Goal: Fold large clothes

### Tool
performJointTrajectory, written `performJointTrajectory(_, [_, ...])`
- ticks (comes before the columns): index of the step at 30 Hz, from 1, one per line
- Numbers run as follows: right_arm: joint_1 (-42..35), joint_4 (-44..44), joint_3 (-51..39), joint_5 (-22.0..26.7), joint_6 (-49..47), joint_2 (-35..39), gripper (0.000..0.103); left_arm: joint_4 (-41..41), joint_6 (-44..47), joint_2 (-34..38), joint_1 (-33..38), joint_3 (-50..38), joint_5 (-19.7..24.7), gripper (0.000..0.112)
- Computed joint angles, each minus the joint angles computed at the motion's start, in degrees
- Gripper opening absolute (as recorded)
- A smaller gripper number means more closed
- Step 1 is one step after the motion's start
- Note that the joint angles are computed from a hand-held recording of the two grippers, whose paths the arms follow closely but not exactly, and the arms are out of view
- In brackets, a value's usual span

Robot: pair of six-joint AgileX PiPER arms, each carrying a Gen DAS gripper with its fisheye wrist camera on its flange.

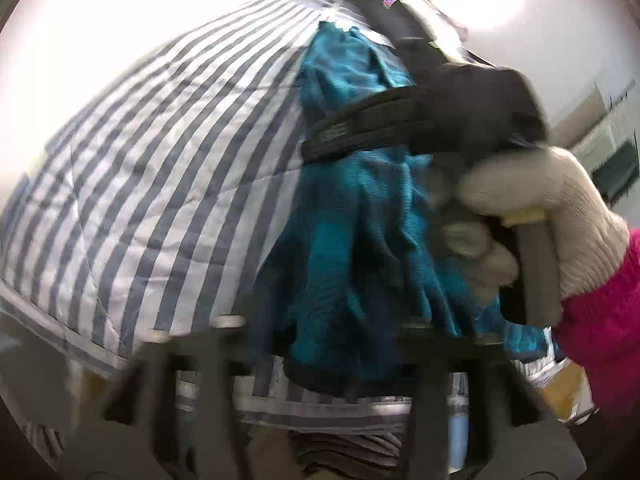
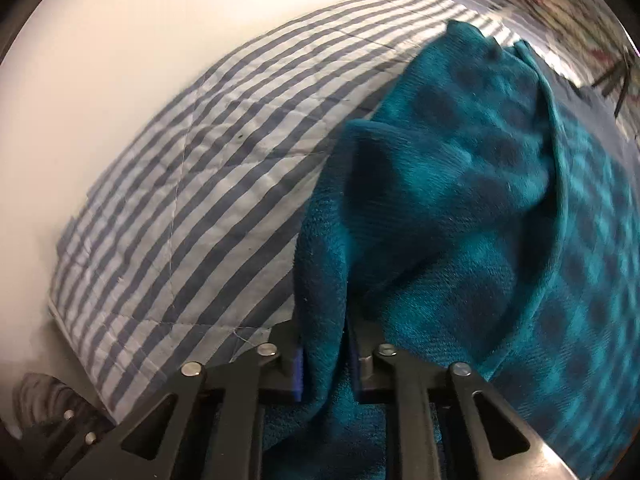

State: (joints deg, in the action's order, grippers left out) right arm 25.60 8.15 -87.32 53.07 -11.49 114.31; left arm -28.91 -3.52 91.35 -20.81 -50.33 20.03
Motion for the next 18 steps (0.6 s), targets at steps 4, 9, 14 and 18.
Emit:
performJointTrajectory(4, [-3.7,5.5,2.5,-1.6,-4.2,-1.3,0.009,-5.0,6.4,3.7,0.7,-1.3,1.1,0.015])
performJointTrajectory(9, [-12.6,20.5,5.6,-0.2,-16.0,-4.0,0.008,3.3,-0.7,1.9,-2.8,-2.4,0.4,0.009])
performJointTrajectory(14, [-26.7,40.0,9.4,6.8,-31.7,-6.2,0.007,30.2,-23.6,-0.2,-10.9,-7.0,2.4,0.007])
performJointTrajectory(18, [-37.4,49.5,12.1,13.6,-39.2,-6.4,0.007,44.3,-33.5,2.4,-17.4,-12.7,6.3,0.007])
